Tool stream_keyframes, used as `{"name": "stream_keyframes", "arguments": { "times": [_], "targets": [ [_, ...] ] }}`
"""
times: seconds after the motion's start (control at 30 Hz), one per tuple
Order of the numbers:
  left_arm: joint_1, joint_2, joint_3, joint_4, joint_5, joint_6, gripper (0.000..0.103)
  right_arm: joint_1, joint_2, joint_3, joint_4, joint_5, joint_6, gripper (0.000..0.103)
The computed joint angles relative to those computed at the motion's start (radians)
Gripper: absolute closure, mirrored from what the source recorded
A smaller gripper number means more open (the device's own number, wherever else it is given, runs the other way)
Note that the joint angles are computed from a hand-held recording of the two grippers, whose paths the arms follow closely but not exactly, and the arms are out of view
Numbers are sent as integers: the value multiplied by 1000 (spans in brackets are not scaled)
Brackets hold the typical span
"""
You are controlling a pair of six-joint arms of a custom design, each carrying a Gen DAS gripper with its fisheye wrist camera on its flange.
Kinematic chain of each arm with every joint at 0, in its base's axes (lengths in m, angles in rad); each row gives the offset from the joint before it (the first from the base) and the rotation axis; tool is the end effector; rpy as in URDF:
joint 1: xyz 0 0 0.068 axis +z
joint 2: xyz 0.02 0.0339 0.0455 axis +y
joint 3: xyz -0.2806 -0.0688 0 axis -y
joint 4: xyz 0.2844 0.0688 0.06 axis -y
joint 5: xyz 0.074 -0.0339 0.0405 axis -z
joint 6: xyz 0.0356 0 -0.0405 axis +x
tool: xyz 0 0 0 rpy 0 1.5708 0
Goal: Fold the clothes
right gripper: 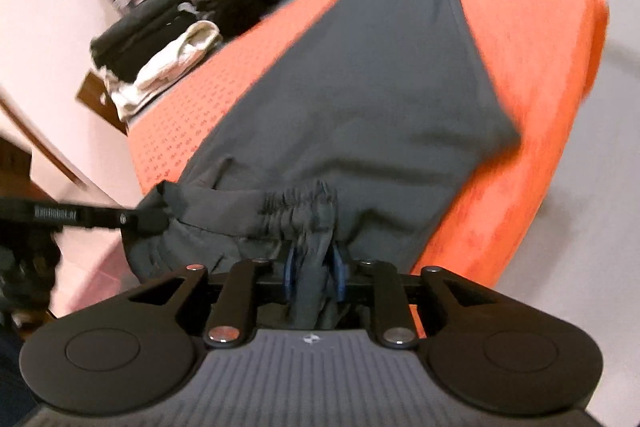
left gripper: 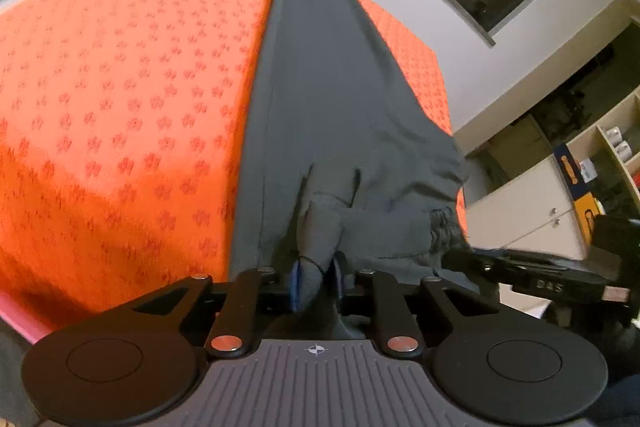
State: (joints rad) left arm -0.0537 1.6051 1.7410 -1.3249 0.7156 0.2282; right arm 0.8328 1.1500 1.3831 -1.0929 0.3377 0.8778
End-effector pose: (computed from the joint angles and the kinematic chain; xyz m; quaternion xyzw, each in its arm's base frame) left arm 0.3391 -0.0416 0.3983 0.1950 0.9012 -0.3271 0.2070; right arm 0.1691 0.1685 0.4122 0.0793 0.9226 0.1556 0.3440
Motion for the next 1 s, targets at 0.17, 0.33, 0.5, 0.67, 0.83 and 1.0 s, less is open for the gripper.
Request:
{"name": "stream_keyframes", "arguments": {
  "times": [0.17,0.33,0.5,0.67,0.83,1.0],
  "targets": [
    [3,-88,-56,197,21,-105,69,122,101,201,-148,212,-118,79],
    [-76,-84,-16,176,-34,128,81,108,99,180,-74,151,-153,85],
    [-146,-65,-43,116,-150,327,85,59,95,73,-33,67,-142,88],
    [-160,-61,-74,157,-180,331,84,47,84,35,3,58,-172,89],
    [-114,-68,-12,147,-101,328,73,108,46,102,-21,133,-197,85],
    [-56,-84,23,74,-33,545,65,153,3,119,-28,61,-341,85]
  ]
}}
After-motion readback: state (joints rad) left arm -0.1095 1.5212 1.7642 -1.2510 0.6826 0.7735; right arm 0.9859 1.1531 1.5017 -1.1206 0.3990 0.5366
